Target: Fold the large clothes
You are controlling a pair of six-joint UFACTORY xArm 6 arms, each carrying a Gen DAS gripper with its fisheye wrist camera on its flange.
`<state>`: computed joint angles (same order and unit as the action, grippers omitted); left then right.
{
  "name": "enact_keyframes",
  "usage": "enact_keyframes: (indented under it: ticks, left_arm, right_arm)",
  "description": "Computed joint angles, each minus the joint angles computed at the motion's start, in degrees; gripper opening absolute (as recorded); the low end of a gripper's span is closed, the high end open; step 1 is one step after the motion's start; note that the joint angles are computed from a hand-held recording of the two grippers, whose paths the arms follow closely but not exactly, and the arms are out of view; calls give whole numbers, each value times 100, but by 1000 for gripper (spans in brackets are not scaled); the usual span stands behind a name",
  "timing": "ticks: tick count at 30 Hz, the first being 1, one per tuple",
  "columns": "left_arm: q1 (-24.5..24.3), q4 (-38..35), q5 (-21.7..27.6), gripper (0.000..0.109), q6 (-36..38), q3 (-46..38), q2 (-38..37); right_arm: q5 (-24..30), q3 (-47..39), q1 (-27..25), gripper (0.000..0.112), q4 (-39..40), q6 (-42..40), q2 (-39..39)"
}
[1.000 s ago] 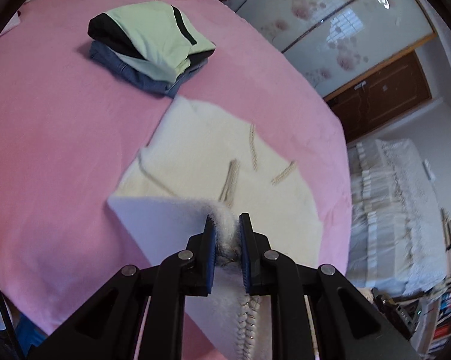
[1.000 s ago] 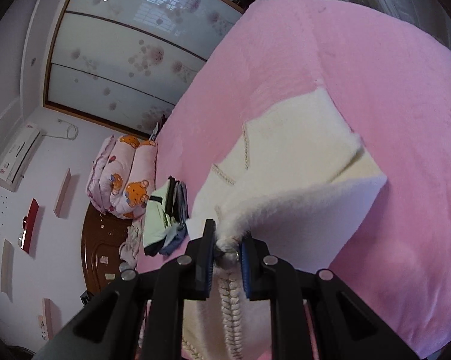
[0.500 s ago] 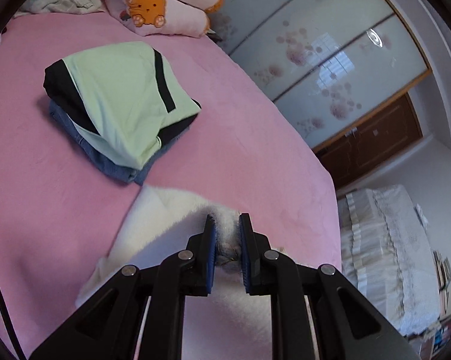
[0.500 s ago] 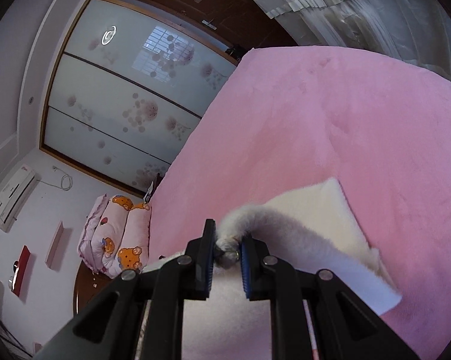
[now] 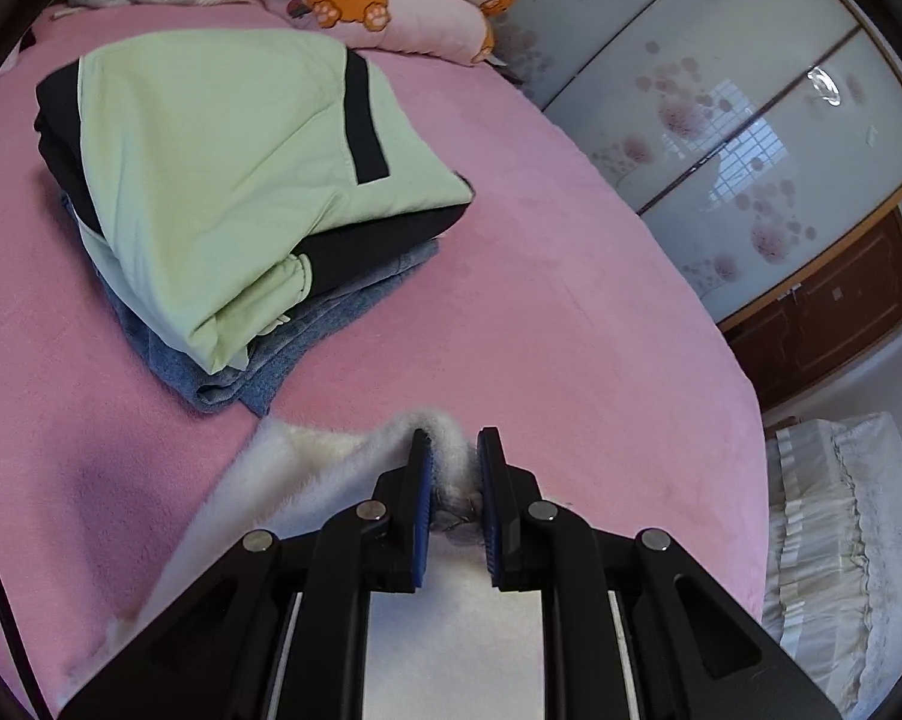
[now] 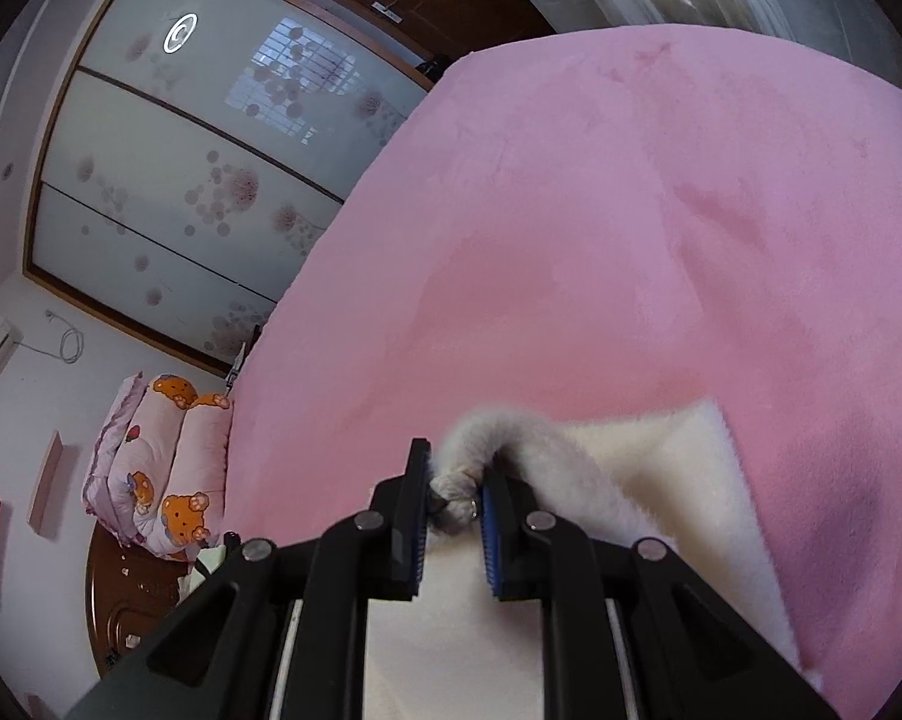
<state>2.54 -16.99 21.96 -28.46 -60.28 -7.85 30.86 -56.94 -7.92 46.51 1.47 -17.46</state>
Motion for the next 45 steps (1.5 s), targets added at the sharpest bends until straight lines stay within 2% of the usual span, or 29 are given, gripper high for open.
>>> enact_keyframes:
  ticks: [5, 8, 10, 13, 14, 15, 16, 18, 23, 26, 29, 33, 36, 40, 43, 45]
  left_arm:
    - [73, 631, 353, 13, -449, -252, 405]
    - [47, 777, 527, 15, -450, -401, 567]
    - [3, 1099, 539, 22, -545, -451, 601]
    - [-79, 1669, 594, 42, -720, -547, 581]
    - [-111, 1730, 652, 50, -659, -590, 561]
    - [-152, 1805, 736, 54, -585, -626, 512]
    - [-195, 1934, 845, 55, -524, -672, 468]
    - [-317, 2327, 1171, 66, -471, -761, 335]
    - [-699, 2535, 1505, 71, -86, -581, -216]
    - [-959, 2174, 1555, 72, 292, -175, -762]
    - [-1268, 1855, 1674, 72, 633, 73, -1128]
    - [-1695, 1933, 2023, 72, 705, 348, -1513]
    - [-1877, 1433, 2138, 72, 1003, 683, -1811]
    - [-2171, 1252, 2279, 72, 1019, 1166, -2235]
    - [-2265, 956, 2506, 66, 1046, 1435, -2481]
    - [-2290, 769, 2624, 55, 1117, 1582, -2580]
  right_arm:
    - [331, -146, -112, 15, -334, -5, 269]
    - [585, -337, -107, 17, -905, 357, 404]
    - [739, -501, -76, 17, -1349, 600, 482]
    - [925, -676, -12, 20, -1837, 852, 490]
    - [1000, -716, 1, 24, -2011, 950, 463]
    - [1055, -738, 24, 29, -2294, 1130, 402]
    - [1094, -768, 57, 31, -2540, 1265, 341]
    - [1185, -770, 91, 33, -2868, 1387, 193]
    - [1394, -549, 258, 33, -3115, 1401, -434]
    - [1598, -342, 472, 33, -3083, 1469, -795]
    - [1715, -46, 826, 33, -3234, 1817, -1211]
    - [1480, 546, 1344, 33, -3507, 2205, -1855]
    - [1461, 871, 1717, 33, -3505, 2084, -2223]
    - [1454, 1263, 2262, 33, -3437, 1808, -2592]
    - [1506, 1422, 2628, 27, -3551, 1677, -2736]
    - [1551, 1518, 2839, 22, -3588, 1619, -2817]
